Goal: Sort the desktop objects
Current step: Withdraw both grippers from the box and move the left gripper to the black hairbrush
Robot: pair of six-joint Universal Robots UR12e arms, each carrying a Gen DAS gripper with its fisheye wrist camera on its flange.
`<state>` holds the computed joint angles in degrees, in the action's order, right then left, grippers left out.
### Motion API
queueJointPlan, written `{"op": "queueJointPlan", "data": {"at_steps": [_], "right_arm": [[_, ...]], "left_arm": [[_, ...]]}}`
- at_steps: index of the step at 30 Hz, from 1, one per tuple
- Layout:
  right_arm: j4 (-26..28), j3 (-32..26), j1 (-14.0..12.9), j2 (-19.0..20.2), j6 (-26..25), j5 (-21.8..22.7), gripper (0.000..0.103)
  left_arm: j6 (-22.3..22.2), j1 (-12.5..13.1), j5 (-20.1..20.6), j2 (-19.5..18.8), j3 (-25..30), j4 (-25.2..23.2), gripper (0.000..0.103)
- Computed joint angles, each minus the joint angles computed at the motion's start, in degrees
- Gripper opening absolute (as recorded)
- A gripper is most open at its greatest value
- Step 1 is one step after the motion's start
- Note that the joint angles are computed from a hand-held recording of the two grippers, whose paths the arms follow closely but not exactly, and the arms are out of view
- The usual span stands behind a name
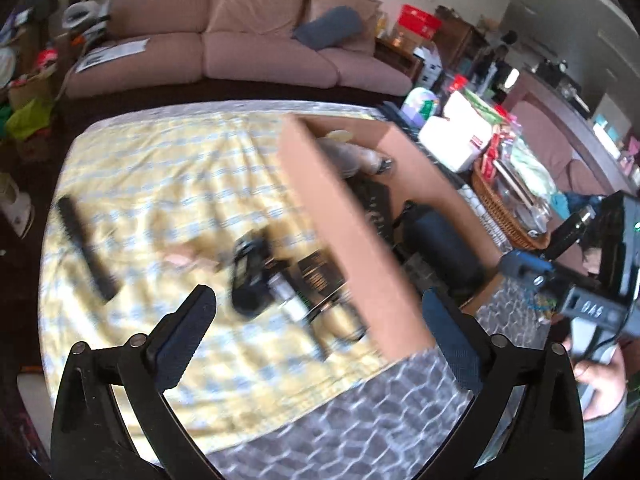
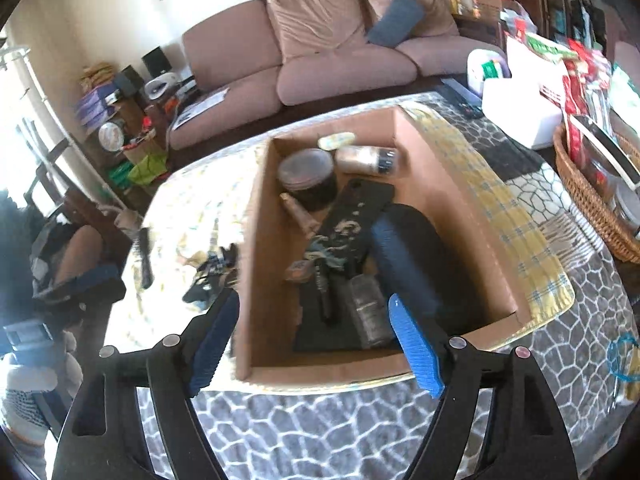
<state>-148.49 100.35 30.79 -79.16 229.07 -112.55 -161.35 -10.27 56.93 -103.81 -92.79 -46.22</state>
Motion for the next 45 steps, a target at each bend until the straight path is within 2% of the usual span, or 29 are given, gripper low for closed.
{"op": "queueJointPlan", "data": {"at_steps": [7, 12, 18, 23, 26, 30, 37, 40, 41, 42, 45], "right_arm": [[0.2, -4.3, 3.0, 3.2, -0.7, 0.6, 0.084], [0.1, -7.4, 4.5, 6.3, -1.7, 2.1, 0.090], [0.4, -10.9, 5.6, 10.5, -3.5, 4.6, 0.090], [1.2, -13.8, 5.5, 13.6, -6.0, 6.3, 0.090], [0.8, -15.1, 5.6, 15.1, -7.4, 6.0, 0.090], [0.5, -16.6, 5.2, 16.9, -9.3, 5.8, 0.090], [1.7, -18.4, 4.2, 19.0, -11.9, 6.3, 0.090], [0.7, -18.3, 3.6, 19.3, -12.0, 7.2, 0.090], [0.4, -18.3, 3.5, 19.3, -12.0, 7.5, 0.090], [0.1, -18.2, 3.3, 19.4, -12.0, 7.8, 0.090], [-0.7, -18.0, 3.1, 19.4, -11.9, 8.5, 0.090]], "left_arm": [[0.4, 5.3, -0.9, 2.8, -4.7, -0.4, 0.103], [1.2, 8.0, 0.7, 3.7, -7.4, 0.6, 0.103], [-0.1, 10.4, 2.6, 2.5, -8.3, 1.4, 0.103], [-3.3, 11.6, 3.6, -0.3, -6.6, 2.8, 0.103], [-5.9, 11.3, 5.0, -2.7, -4.4, 4.9, 0.103], [-8.8, 9.3, 9.7, -6.6, -0.4, 8.4, 0.103], [-7.0, 3.8, 21.8, -14.1, 8.4, 8.7, 0.102], [-5.9, 2.4, 25.4, -16.4, 10.6, 8.4, 0.096], [-5.6, 2.1, 26.0, -16.9, 11.0, 8.1, 0.090], [-5.5, 1.9, 26.7, -17.3, 11.2, 7.9, 0.078], [-5.0, 2.2, 25.3, -17.2, 10.0, 10.1, 0.059]]}}
